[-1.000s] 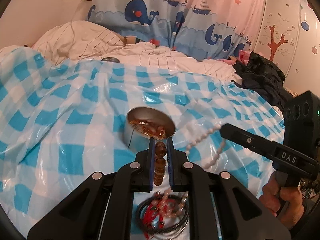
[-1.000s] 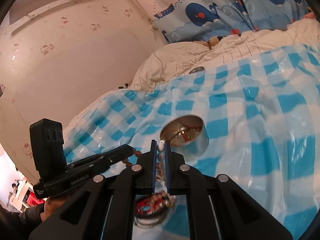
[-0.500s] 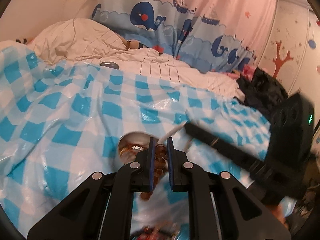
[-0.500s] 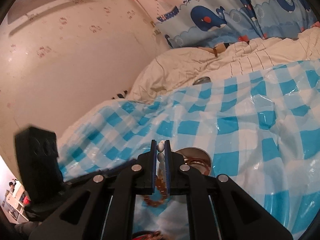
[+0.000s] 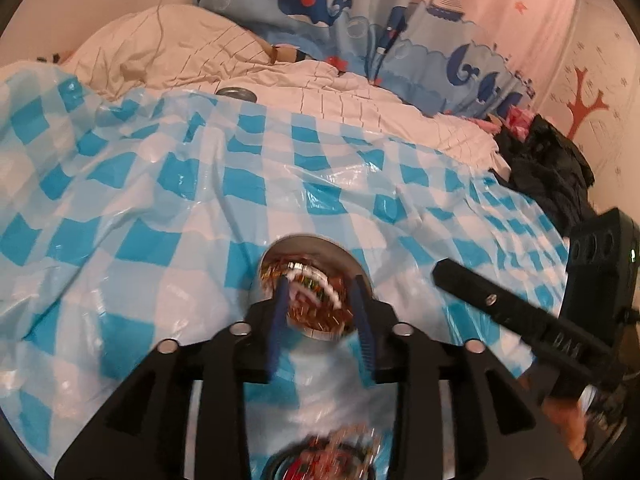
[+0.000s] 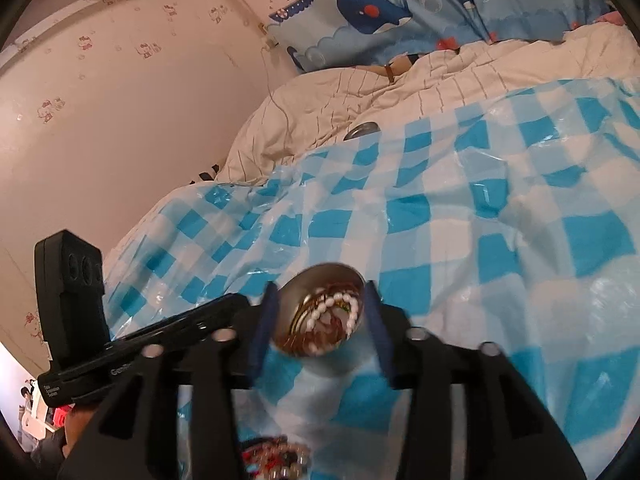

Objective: Organize jewelry
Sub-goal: 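Open both tools to drop the bracelets into the tin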

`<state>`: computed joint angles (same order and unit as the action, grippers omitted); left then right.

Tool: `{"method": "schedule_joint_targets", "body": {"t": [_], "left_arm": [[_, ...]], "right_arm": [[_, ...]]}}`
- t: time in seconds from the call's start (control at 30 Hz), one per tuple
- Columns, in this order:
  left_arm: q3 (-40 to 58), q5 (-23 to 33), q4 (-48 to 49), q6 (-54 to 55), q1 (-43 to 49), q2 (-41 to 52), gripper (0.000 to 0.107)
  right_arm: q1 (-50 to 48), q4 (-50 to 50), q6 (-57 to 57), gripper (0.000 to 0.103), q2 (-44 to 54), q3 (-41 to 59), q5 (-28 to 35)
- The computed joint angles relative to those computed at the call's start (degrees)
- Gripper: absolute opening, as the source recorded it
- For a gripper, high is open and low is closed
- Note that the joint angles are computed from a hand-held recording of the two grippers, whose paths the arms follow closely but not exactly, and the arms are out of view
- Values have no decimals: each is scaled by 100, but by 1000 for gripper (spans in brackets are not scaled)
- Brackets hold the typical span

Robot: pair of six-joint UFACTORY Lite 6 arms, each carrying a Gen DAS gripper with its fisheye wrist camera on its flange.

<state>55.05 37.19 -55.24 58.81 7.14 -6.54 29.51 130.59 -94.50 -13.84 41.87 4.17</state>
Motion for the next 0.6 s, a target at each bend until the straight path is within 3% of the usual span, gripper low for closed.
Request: {"method": "schedule_joint_targets", "body": {"t": [0.13, 0.23, 0.27, 0.37, 0.47, 0.53, 0.6], "left_arm": [[-835, 408, 175, 412, 573, -927, 42], [-1550, 609, 78, 905, 1038, -1564, 46], [-1676, 674, 69, 995, 1138, -1625, 47], [-2045, 655, 43, 1305, 1330, -1791, 49], [-2314, 500, -198, 1707, 1554, -1801, 53], [-2404, 394, -450, 1960, 1706, -1635, 54], [-2462, 213, -671, 2194, 1733, -1449, 54]], "right_arm": [[613, -387, 555, 60, -500, -468, -1009], [1174, -222, 569, 60, -260, -505, -2058], [1310, -273, 642, 60, -87, -450, -2323], [1631, -407, 696, 74, 636, -193, -2875], [2223, -811, 1026, 93, 1299, 148, -3576], [2677, -805, 1026, 96, 1792, 525, -4343], [2790, -744, 962, 96, 1931, 619, -4522]]}}
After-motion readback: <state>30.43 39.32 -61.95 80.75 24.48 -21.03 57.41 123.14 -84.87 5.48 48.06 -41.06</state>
